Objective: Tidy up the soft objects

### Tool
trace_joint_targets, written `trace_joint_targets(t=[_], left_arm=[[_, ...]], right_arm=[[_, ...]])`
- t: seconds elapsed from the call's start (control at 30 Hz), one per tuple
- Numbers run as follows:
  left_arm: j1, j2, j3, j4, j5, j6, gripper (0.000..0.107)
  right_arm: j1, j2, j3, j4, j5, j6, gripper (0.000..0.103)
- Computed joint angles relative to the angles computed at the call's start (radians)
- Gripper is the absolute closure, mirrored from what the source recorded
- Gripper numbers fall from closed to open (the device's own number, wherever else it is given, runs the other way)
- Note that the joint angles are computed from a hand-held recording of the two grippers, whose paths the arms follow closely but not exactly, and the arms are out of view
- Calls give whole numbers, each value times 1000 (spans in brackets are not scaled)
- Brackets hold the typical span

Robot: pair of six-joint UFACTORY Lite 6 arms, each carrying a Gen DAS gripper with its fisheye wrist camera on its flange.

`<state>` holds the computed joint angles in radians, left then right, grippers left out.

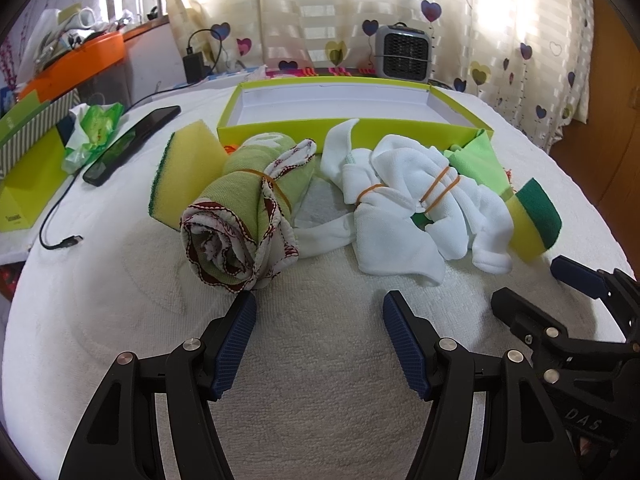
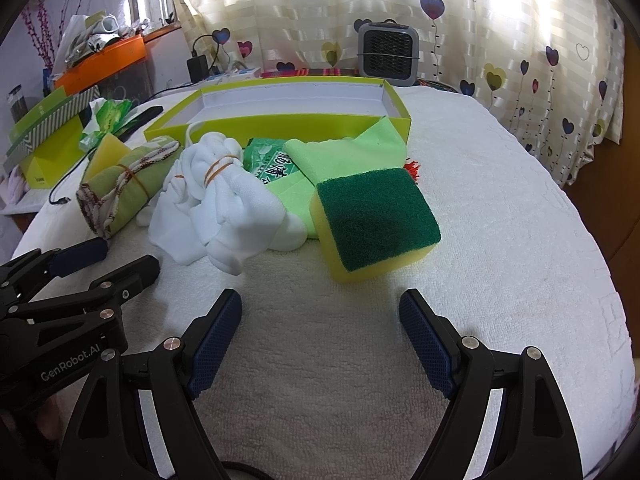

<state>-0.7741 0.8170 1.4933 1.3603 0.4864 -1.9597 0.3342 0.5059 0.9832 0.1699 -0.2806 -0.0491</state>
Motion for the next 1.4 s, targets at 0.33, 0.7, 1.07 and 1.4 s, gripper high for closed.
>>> trace_joint_targets(t=[0.33,0.7,1.07,1.4], left_arm=[[67,-144,-189,237,-160,-226,42],[171,-339,-384,547,-124,-554,42],[322,-278,-270,540,-235,-495,42],[359,-166,-122,330,-282,-215,43]], right_arm=[[-97,-115,-121,-372,-108,328,22],[-192,-73,-27,-558,-62,492,22],[-185,27,119,-789,13,673,22],[-202,91,215,-986,39,882,28]])
